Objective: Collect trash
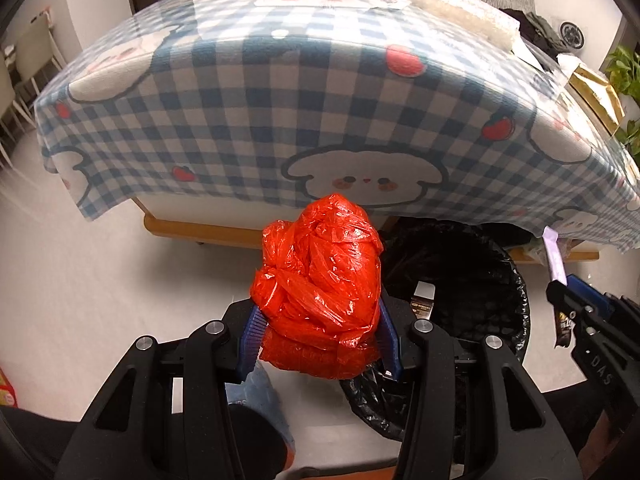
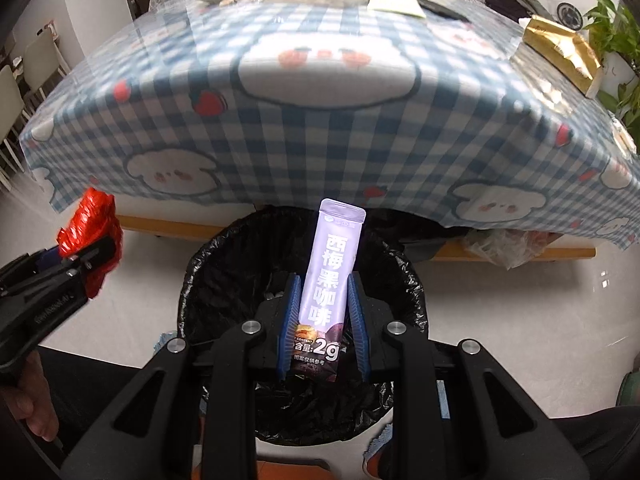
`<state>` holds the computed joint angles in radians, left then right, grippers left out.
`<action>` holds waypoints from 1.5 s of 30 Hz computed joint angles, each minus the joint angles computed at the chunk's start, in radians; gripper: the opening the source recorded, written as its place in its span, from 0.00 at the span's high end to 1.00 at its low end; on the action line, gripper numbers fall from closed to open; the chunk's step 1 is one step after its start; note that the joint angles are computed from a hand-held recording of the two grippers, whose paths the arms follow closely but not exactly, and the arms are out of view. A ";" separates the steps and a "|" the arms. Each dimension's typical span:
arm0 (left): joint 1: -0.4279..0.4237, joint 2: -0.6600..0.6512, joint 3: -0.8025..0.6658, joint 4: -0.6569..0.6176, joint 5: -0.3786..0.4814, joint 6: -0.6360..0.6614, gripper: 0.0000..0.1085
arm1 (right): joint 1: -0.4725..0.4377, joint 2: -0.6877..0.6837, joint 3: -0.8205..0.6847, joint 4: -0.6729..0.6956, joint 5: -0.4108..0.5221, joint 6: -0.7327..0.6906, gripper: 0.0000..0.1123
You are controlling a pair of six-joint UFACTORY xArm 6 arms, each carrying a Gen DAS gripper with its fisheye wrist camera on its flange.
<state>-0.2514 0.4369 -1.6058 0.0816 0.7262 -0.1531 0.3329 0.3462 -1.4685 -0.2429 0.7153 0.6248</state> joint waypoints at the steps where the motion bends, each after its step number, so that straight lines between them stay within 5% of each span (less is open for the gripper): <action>1: 0.000 0.003 0.003 0.006 -0.001 -0.003 0.57 | 0.000 0.005 0.000 0.004 0.001 0.000 0.79; 25: 0.035 0.055 0.050 0.022 -0.016 0.008 0.57 | 0.014 0.169 -0.103 0.080 0.019 -0.059 0.75; 37: 0.004 0.066 -0.008 0.016 0.027 0.014 0.57 | 0.000 0.122 -0.066 -0.037 -0.043 0.005 0.20; 45: -0.043 0.080 -0.054 -0.001 0.038 0.016 0.57 | -0.040 0.046 0.026 -0.117 -0.097 0.073 0.15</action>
